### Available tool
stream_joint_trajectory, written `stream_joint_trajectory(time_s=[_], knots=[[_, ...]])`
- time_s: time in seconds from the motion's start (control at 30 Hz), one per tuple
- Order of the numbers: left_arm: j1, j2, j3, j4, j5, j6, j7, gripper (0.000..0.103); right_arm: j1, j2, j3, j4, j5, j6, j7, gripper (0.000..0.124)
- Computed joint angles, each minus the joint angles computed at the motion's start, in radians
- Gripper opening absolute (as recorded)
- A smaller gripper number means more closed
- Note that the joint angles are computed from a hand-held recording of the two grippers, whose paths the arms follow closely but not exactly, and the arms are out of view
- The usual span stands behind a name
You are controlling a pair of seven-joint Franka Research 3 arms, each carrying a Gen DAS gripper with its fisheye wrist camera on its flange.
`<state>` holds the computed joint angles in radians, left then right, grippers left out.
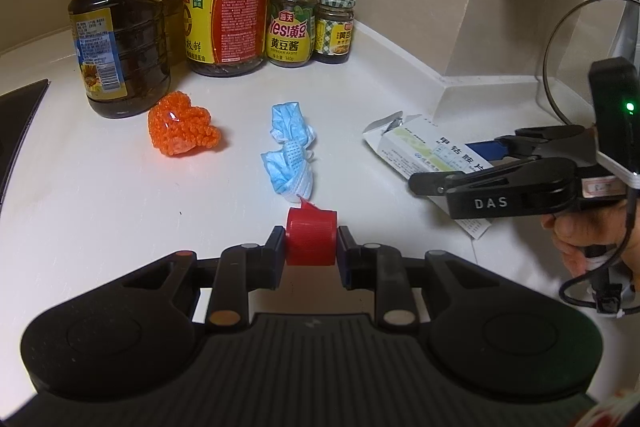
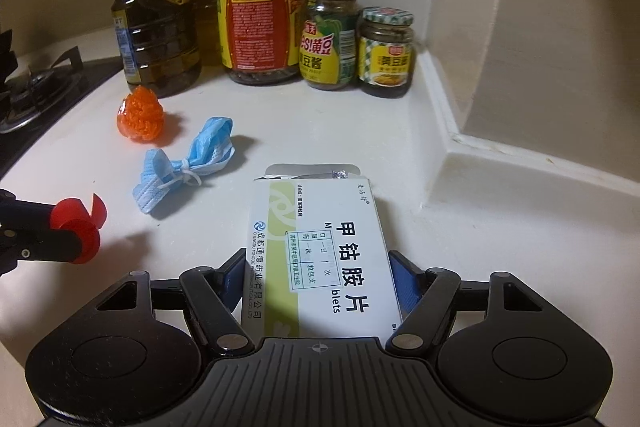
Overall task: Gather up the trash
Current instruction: 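Carry the red cap and medicine box off the counter toward the bin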
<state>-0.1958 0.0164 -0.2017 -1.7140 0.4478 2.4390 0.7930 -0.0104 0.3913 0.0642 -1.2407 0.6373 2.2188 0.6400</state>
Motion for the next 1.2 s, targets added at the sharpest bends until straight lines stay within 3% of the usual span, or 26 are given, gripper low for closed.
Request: stream_joint_trajectory(time_s=[0.33, 0.67, 1.2], knots=[[-0.001, -0.056, -0.007, -0.057, -0.031, 0.018, 0.040, 0.023, 0.008, -0.179, -0.029, -0.225, 0.054, 0.067, 0.020, 0.071], [-0.002, -0.154, -0.011, -0.170, -0.095, 0.084, 0.095, 0.023, 0.056, -0.412, -0.078, -0.481, 0.117, 0.150, 0.051, 0.071], [-0.057, -0.348, 0.017, -0.373, -0.295, 0.160, 0.299, 0.023, 0.128, -0.766, -0.109, -0.848, -0.042, 0.274, 0.310, 0.071]])
